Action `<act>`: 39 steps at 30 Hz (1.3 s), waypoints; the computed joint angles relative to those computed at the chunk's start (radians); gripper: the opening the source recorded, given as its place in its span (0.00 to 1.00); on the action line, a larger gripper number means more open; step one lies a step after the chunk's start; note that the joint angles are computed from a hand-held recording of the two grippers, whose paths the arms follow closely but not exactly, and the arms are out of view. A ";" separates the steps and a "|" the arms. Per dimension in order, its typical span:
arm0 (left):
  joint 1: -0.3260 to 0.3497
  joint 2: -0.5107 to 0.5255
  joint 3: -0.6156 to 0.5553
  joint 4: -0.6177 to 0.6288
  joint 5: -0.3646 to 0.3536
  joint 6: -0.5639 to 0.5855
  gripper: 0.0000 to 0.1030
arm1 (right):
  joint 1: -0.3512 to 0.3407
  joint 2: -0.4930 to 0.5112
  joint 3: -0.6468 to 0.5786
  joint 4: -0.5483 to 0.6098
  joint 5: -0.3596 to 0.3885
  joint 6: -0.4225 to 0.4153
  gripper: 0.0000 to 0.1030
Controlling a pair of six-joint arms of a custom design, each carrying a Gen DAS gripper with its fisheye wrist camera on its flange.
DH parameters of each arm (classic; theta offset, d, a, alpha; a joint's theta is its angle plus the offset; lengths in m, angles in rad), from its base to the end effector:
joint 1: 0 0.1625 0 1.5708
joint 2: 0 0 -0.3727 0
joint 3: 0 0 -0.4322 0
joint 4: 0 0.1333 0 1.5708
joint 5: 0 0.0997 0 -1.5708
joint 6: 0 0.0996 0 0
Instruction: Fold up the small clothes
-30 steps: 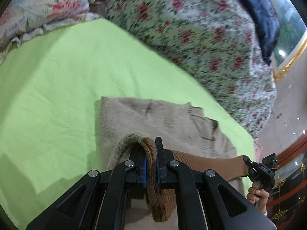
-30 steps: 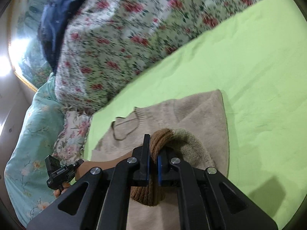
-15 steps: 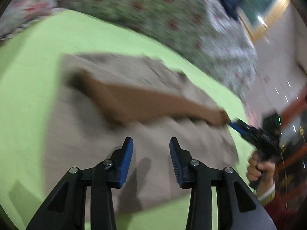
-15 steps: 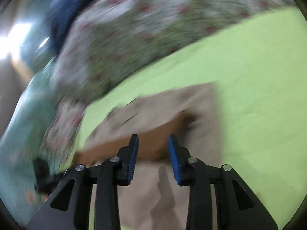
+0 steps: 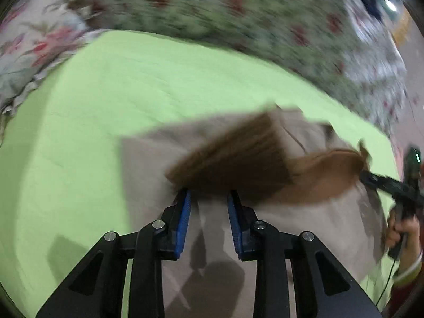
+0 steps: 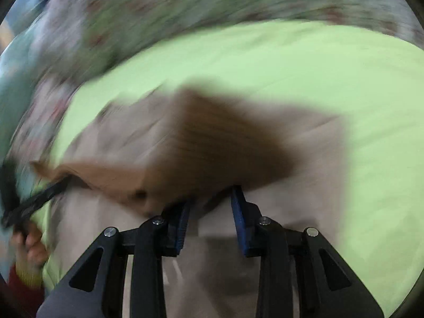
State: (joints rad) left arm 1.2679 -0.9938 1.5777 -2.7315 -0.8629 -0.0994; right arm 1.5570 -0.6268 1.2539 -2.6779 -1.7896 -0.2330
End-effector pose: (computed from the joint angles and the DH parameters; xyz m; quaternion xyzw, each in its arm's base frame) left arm -0.0164 -0.7165 0.2275 -0.0067 0.9046 -0.3278 0.2723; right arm 0.1008 -0.7866 0.0873 0.0798 -0.9626 0.2214 0.1343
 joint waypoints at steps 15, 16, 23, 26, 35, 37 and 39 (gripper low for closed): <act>-0.121 -0.374 0.605 -0.238 -0.118 -0.236 0.38 | -0.041 -0.345 0.635 -0.309 0.235 0.040 0.43; -0.131 -0.384 0.628 -0.236 -0.119 -0.259 0.38 | -0.048 -0.364 0.677 -0.324 0.250 0.051 0.43; -0.170 -0.426 0.746 -0.255 -0.165 -0.388 0.38 | -0.070 -0.424 0.809 -0.348 0.287 0.077 0.44; -0.176 -0.427 0.768 -0.281 -0.178 -0.420 0.44 | -0.076 -0.450 0.857 -0.361 0.294 0.082 0.46; -0.125 -0.338 0.716 -0.382 -0.214 -0.474 0.62 | -0.080 -0.497 0.922 -0.368 0.295 0.072 0.48; -0.100 -0.309 0.694 -0.431 -0.238 -0.479 0.64 | -0.079 -0.497 0.919 -0.359 0.298 0.070 0.48; -0.081 -0.282 0.670 -0.477 -0.248 -0.486 0.65 | -0.074 -0.497 0.915 -0.353 0.303 0.067 0.48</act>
